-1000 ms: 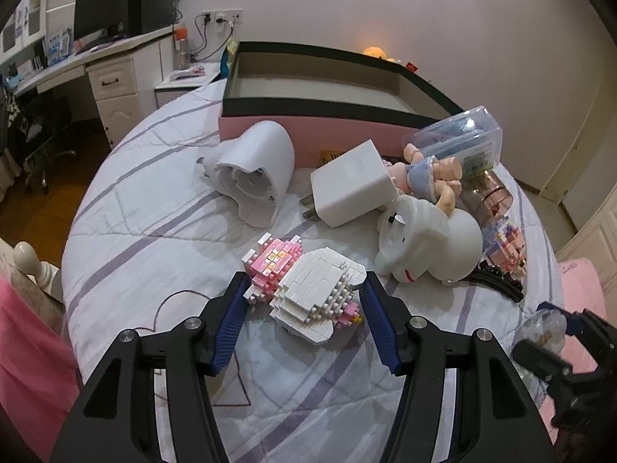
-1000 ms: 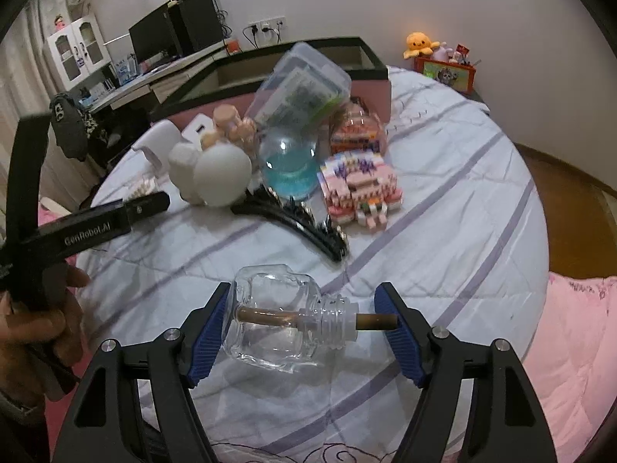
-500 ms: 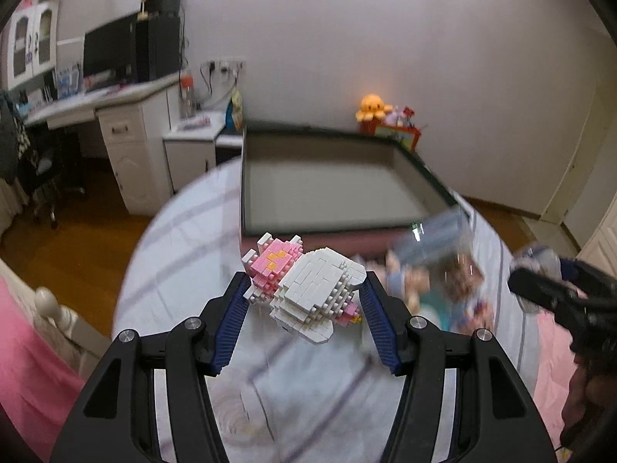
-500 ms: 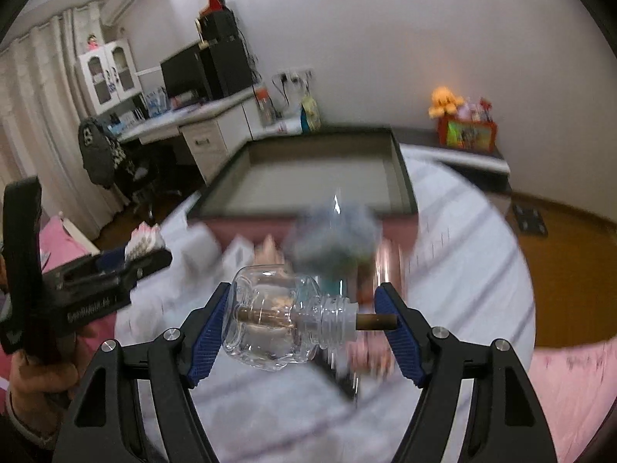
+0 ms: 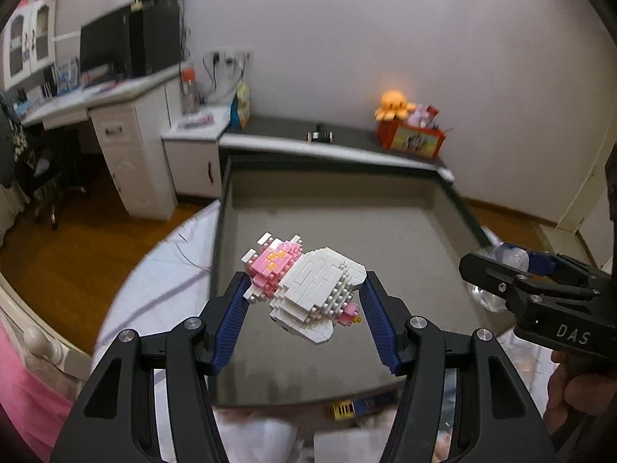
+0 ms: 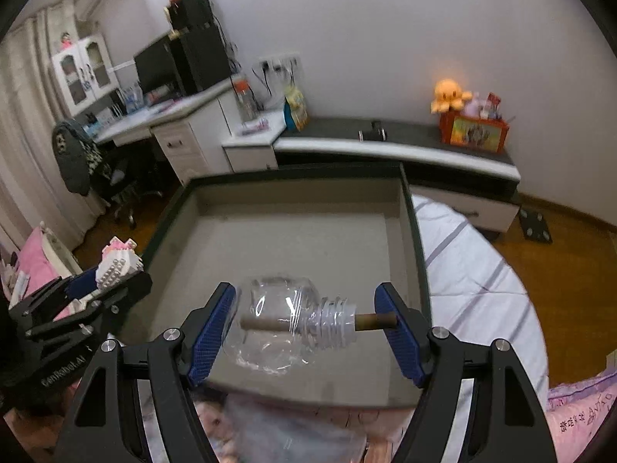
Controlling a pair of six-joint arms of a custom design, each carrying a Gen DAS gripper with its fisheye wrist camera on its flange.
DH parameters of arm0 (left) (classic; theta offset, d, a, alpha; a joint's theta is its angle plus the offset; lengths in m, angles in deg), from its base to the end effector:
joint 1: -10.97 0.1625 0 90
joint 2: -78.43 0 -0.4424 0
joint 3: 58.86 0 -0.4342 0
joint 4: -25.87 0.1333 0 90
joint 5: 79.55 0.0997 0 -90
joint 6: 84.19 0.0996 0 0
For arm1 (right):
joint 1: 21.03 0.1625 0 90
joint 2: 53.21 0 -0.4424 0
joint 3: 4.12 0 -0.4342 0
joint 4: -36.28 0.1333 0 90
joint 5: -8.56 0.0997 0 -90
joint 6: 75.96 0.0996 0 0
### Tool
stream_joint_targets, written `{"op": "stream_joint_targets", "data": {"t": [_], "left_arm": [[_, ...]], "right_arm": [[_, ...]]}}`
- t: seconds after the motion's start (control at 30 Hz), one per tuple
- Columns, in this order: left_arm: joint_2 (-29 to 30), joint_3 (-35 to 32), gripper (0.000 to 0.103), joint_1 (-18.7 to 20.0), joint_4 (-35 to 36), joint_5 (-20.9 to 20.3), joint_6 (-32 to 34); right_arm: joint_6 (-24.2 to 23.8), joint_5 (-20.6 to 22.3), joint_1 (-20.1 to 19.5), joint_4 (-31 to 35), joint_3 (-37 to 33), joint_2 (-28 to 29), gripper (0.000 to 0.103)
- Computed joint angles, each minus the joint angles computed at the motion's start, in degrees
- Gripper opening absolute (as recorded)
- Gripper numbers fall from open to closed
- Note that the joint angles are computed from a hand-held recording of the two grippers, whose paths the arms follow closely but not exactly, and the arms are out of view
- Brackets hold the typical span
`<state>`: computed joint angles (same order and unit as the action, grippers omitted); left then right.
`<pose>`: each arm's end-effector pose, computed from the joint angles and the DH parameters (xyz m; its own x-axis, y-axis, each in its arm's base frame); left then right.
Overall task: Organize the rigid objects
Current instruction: 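Carry both held items into the pink box tray and open both tools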
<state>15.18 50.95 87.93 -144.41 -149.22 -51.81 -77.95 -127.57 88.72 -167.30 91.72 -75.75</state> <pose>0.0209 -0.6540 0.2199 -0.7077 0.4539 -0.5413 0.6710 0.6716 -0.3141 0.2789 -0.5948 -0.0720 -0.8003 0.1794 0.5721 -0.2858 0.7247 -0.6270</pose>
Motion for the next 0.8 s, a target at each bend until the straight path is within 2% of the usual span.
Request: {"op": "stream_joint_targets", "data": {"t": [0.13, 0.17, 0.2, 0.3, 0.33, 0.37, 0.5, 0.8], "left_arm": [[2.44, -1.54, 0.06, -0.14, 0.93, 1.99, 0.34], [2.82, -1.52, 0.068, -0.41, 0.39, 2.86, 0.43], [3.09, -1.65, 0.08, -0.55, -0.1, 3.34, 0.43], [2.83, -0.8, 0.101, -0.63, -3.64, 3.64, 0.76], [2.4, -0.28, 0.103, -0.65, -4.89, 3.59, 1.27], [2.19, 0.13, 0.103, -0.81, -5.86, 3.89, 1.7], [0.38, 1.51, 0.103, -0.8, -6.88, 3.88, 2.59], [-7.88, 7.05, 0.103, 0.4, -6.78, -0.63, 0.45]], "right_arm": [[1.89, 1.12, -1.51, 4.26, -0.37, -0.62, 0.075], [2.16, 1.32, -1.77, 4.97, -0.29, -0.8, 0.075], [2.48, 1.41, -1.92, 5.29, -0.23, -0.92, 0.075], [3.65, 2.59, -2.07, 4.57, 0.9, -1.7, 0.083], [4.15, 3.0, -2.15, 4.2, 1.3, -1.94, 0.086], [4.58, 3.41, -2.19, 3.82, 1.89, -2.25, 0.089], [4.55, 1.7, -1.07, 0.92, 2.56, -2.23, 0.089], [-0.81, -1.9, 4.9, -15.04, 4.88, 0.18, 0.09]]}}
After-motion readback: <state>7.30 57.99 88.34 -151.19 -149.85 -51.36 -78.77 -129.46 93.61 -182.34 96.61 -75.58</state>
